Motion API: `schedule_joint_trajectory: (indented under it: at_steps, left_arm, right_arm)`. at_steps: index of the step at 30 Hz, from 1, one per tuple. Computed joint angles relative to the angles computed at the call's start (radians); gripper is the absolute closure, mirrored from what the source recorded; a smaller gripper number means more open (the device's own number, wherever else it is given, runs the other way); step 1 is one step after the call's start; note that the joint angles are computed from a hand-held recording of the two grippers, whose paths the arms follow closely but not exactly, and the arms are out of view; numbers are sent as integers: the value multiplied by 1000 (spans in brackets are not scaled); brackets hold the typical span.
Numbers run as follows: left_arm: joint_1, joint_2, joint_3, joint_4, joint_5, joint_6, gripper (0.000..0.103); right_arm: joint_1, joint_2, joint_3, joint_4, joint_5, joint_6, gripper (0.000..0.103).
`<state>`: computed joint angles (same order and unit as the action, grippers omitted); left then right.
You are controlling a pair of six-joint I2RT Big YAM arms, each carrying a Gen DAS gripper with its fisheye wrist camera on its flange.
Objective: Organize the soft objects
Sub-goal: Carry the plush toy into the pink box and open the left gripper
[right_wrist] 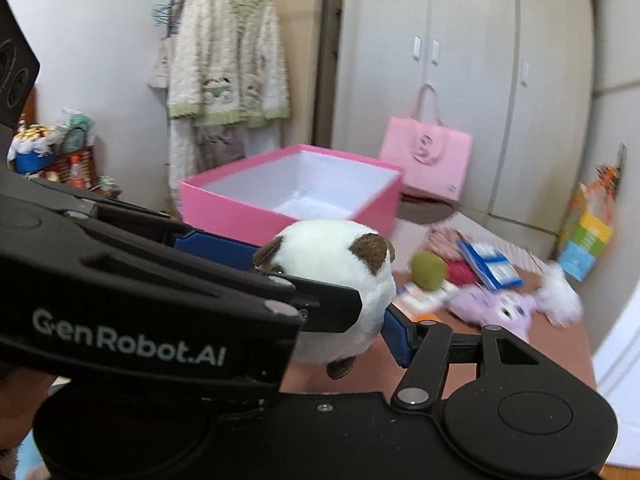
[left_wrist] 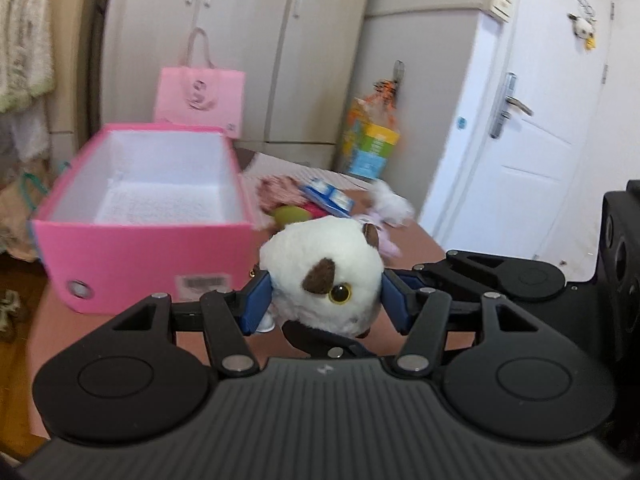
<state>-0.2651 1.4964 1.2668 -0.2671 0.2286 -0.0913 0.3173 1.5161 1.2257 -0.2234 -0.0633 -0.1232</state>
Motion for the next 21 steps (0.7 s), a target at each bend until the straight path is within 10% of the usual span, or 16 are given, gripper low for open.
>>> schedule_joint_trajectory:
  at_steps: [21]
  left_arm:
    - [133,386,696,-300,-8,21,45]
  right_arm:
    - [-45,453,757,-248,-299,184,38]
